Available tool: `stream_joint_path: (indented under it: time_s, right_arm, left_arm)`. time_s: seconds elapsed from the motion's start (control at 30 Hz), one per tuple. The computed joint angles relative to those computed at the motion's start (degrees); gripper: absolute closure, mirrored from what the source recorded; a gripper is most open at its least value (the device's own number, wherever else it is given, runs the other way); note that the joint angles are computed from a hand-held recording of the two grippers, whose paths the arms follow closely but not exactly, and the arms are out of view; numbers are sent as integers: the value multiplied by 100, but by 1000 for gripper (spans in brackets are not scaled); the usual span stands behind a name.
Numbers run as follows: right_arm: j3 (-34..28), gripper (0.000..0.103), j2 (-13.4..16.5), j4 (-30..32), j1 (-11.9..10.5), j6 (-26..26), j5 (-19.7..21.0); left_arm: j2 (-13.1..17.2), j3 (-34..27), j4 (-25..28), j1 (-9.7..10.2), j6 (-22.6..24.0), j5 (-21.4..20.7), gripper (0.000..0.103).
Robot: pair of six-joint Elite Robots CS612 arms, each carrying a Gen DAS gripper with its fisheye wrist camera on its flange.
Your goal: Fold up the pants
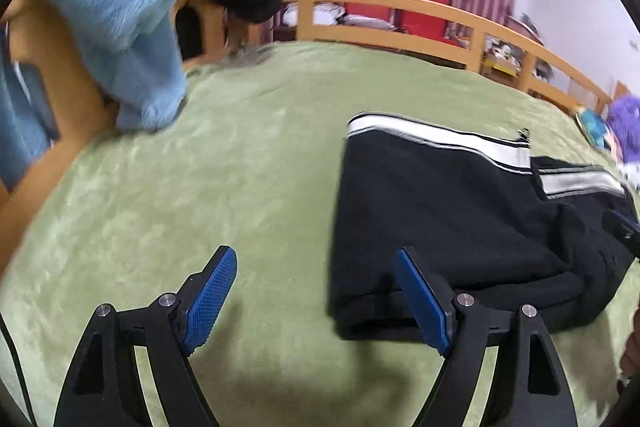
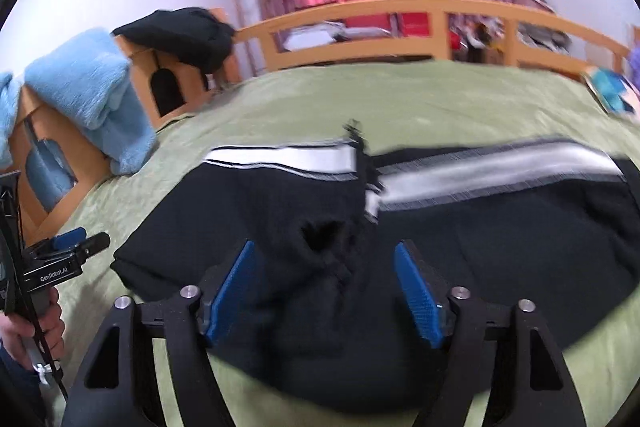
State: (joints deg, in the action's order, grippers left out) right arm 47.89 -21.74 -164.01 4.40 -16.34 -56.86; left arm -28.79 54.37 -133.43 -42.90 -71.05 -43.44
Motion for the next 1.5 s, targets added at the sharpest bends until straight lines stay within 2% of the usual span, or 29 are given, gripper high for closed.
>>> stream_joint_path:
  time_s: [0.1, 0.2, 0.23, 0.27, 0.3, 0.33, 0.43, 0.47, 0.57, 0.7, 0.73, 0.77, 0.83, 0.87, 0.93, 1.0, 1.03, 1.07, 1.13, 1.23, 1.3, 1.4, 1.43, 1.47, 1.5]
  right_arm:
    - [-469, 44, 220, 494, 129, -407, -189]
    - [-756, 46, 375, 581, 187, -494, -227]
    - [-868, 53, 417, 757, 213, -636, -280]
    - [-932, 79, 431, 935, 241, -788, -404]
    - [-1044, 84, 455, 1258, 293, -1001, -704]
    - [-1093, 84, 467, 1419, 313, -1073, -841]
    - [-970, 91, 382, 1435, 260, -983, -706]
    - [-916, 91, 335, 1393, 223, -810, -567]
    - [-645, 92, 116, 1181, 47, -263, 286]
    - [-176, 92, -178, 1126, -32, -198, 634]
    - [-65, 92, -224, 1133, -29, -315, 605]
    - [45, 92, -245, 1053, -1, -453, 410]
    - [-4, 90, -142, 1097, 78, -606, -108]
    - [-137, 88, -38, 1325, 117, -702, -338]
    - [-153, 87, -21, 1510, 123, -849, -412]
    - [-40, 59, -88, 1240, 96, -686, -440]
    - [27, 33, -113, 889, 80, -422, -520]
    - [22, 24, -100, 707, 59, -262, -474]
    - [-221, 24, -9, 901, 15, -35, -274]
    - [-808, 24, 236, 1848, 30, -48, -289]
    - [-1143, 24, 394, 2503, 73, -168, -384]
    - [-1317, 25, 523, 2766, 126, -282, -593]
    - [-1379, 33, 570, 2807, 135, -260, -520]
    - [-1465, 53, 625, 2854, 136, -237, -427]
    - [-1620, 60, 691, 3092, 134, -307, -235]
  left_arm:
    - [-86, 378, -797, 63, -93, -312, 22]
    - [-98, 554, -1208, 73, -176, -358, 22]
    - [-93, 566, -1257, 76, -184, -384, 22]
    - [-86, 577, -1307, 82, -178, -420, 22]
    - [-82, 586, -1340, 85, -199, -450, 22]
    - [-82, 593, -1362, 85, -222, -465, 22]
    - [-78, 591, -1399, 73, -157, -438, 22]
    - [-81, 574, -1328, 70, -186, -430, 22]
    - [-104, 599, -1434, 54, -142, -452, 22]
    - [-171, 677, -1495, 22, -122, -347, 22]
    - [-184, 698, -1513, 20, -129, -361, 22]
    - [-195, 711, -1507, 25, -153, -406, 22]
    - [-208, 741, -1551, 43, -204, -551, 22]
    - [-211, 748, -1559, 50, -215, -607, 22]
    - [-231, 761, -1493, 57, -248, -680, 22]
    - [-256, 780, -1408, 49, -214, -650, 22]
    - [-266, 785, -1364, 45, -232, -633, 22]
    - [-275, 802, -1383, 47, -237, -633, 22]
    - [-278, 821, -1468, 57, -261, -667, 22]
    - [-259, 818, -1621, 79, -237, -750, 22]
    - [-251, 798, -1579, 78, -224, -706, 22]
    - [-241, 794, -1619, 87, -150, -712, 22]
    - [-229, 775, -1603, 94, -147, -741, 22]
    - [-219, 758, -1586, 103, -139, -775, 22]
    - [-204, 729, -1552, 112, -128, -818, 22]
